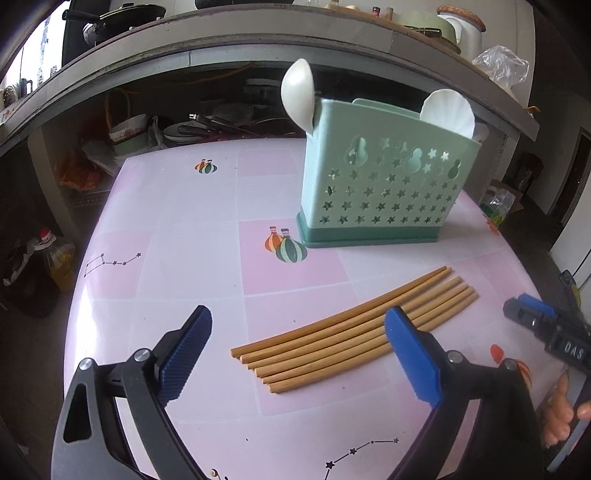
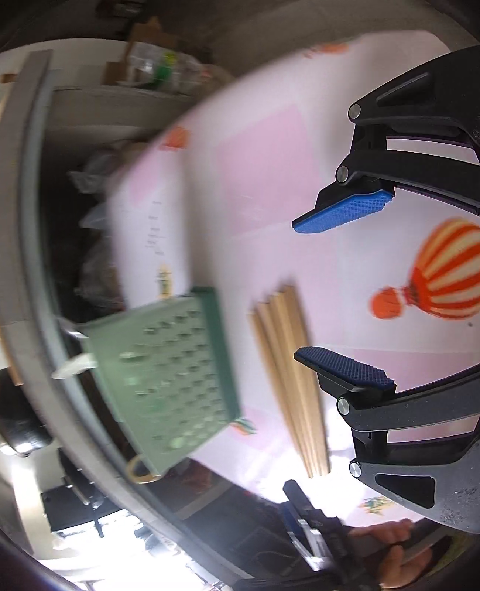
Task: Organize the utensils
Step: 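Move both tools back toward the wooden chopsticks on the table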
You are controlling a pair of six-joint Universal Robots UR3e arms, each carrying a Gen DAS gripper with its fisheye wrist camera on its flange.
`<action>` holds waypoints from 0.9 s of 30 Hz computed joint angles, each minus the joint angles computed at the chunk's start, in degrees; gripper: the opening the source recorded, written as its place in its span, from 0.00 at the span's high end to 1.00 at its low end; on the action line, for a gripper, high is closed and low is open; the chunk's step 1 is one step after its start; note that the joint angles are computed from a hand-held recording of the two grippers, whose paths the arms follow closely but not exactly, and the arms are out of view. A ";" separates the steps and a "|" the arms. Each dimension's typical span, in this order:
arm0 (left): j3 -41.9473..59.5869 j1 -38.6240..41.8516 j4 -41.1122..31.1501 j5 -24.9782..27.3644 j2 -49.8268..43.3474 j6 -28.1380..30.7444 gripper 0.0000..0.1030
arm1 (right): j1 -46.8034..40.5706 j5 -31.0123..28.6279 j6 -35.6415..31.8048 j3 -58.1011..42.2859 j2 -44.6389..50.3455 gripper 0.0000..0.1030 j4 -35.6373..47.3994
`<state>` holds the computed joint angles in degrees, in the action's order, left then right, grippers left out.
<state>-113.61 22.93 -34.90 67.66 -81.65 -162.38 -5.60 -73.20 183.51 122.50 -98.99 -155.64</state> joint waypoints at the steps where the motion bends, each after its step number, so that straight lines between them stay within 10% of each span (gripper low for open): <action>1: 0.09 0.01 -0.31 0.07 -0.36 -0.12 0.10 | 1.60 -1.36 0.50 -0.31 0.87 0.40 0.40; 12: -4.61 1.10 -7.32 2.77 5.94 6.08 0.10 | 14.67 -11.42 1.36 0.13 4.00 0.23 -5.57; 27: -7.87 -4.52 -2.28 11.21 5.00 -0.83 0.10 | 11.51 -12.20 0.66 0.15 2.91 0.15 -1.40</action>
